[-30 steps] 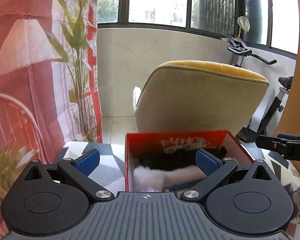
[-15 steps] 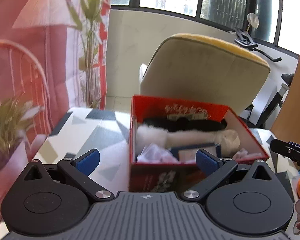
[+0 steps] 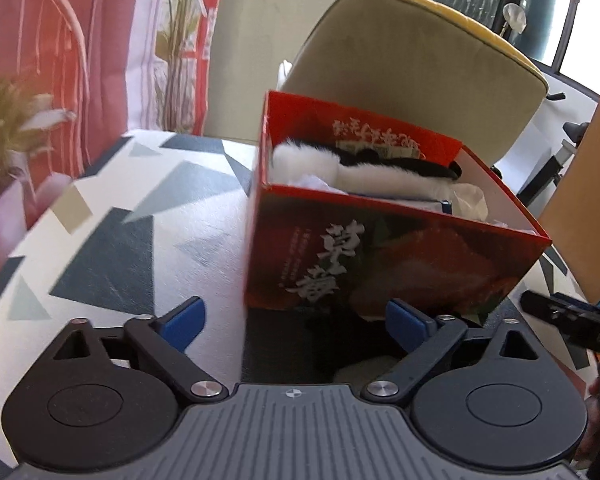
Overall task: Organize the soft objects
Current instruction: 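Withdraw both tools and lower them to the black knit glove, then grasp the black knit glove with both tools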
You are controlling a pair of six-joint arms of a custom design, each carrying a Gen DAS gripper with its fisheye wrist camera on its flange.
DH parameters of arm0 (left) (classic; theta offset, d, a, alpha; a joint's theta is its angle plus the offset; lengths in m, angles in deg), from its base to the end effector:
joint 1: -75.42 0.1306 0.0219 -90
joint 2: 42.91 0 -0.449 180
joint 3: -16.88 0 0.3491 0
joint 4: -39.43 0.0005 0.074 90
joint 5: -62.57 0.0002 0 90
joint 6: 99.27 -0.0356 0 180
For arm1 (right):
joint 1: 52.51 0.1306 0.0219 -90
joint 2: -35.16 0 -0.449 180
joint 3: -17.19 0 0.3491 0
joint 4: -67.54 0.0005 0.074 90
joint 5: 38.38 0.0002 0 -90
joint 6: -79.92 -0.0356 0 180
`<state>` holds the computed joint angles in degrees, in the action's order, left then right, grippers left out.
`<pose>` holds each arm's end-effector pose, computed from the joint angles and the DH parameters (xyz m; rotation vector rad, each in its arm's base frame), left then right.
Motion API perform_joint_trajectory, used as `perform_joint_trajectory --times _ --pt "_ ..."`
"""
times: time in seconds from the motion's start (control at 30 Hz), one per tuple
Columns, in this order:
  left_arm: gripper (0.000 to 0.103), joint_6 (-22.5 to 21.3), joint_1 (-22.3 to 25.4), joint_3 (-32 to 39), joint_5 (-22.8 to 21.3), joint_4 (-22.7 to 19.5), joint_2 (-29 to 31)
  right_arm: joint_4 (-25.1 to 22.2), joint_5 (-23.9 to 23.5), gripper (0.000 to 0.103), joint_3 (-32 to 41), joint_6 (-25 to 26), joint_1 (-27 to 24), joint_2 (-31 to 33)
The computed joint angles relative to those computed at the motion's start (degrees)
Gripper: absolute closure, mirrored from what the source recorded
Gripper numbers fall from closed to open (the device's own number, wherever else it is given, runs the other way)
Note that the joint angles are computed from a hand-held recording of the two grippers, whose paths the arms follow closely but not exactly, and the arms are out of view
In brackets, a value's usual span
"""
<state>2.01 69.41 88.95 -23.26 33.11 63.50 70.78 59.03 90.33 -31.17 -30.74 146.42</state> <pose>0.5168 -0.0575 0.2929 -0.0670 2.2888 -0.2405 0.5116 0.1989 0.2709 0.0609 2.1871 0.2852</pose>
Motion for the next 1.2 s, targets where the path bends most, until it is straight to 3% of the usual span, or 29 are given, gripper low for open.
perform_joint_trajectory --times 0.3,0.53,0.67,0.73,0.8,1.0,1.07,1.2 --pt "0.027 -1.5 -0.5 1.0 3.8 -0.6 2.4 -2.5 -3.0 0.018 1.8 -0.5 -0.2 3.6" --pt "0.040 3.7 -0.3 5.0 8.5 -3.3 6.5 -5.0 -6.6 0.024 3.7 -1.1 -0.3 6.0" --pt "0.045 4.5 -0.9 6.7 9.4 -4.2 8.4 -5.9 -8.2 0.026 5.2 -0.3 0.0 7.2" --pt "0.058 4.9 -0.9 6.9 10.2 -4.4 9.0 -6.7 -9.2 0.027 6.0 -0.4 0.1 7.8" --pt "0.061 4.6 -0.8 6.9 11.3 -4.6 9.2 -7.0 -10.1 0.030 6.3 -1.0 0.0 8.2" --pt "0.065 3.2 -0.9 6.0 11.6 -4.1 8.9 -6.9 -11.2 0.049 6.2 -0.7 0.0 8.3" --pt "0.066 2.7 -1.1 5.6 11.3 -3.7 8.8 -7.0 -12.1 0.062 6.2 -0.4 0.0 8.2" --pt "0.068 1.6 -1.2 4.8 11.2 -3.4 7.9 -7.2 -13.5 0.072 5.9 -0.4 0.2 7.7"
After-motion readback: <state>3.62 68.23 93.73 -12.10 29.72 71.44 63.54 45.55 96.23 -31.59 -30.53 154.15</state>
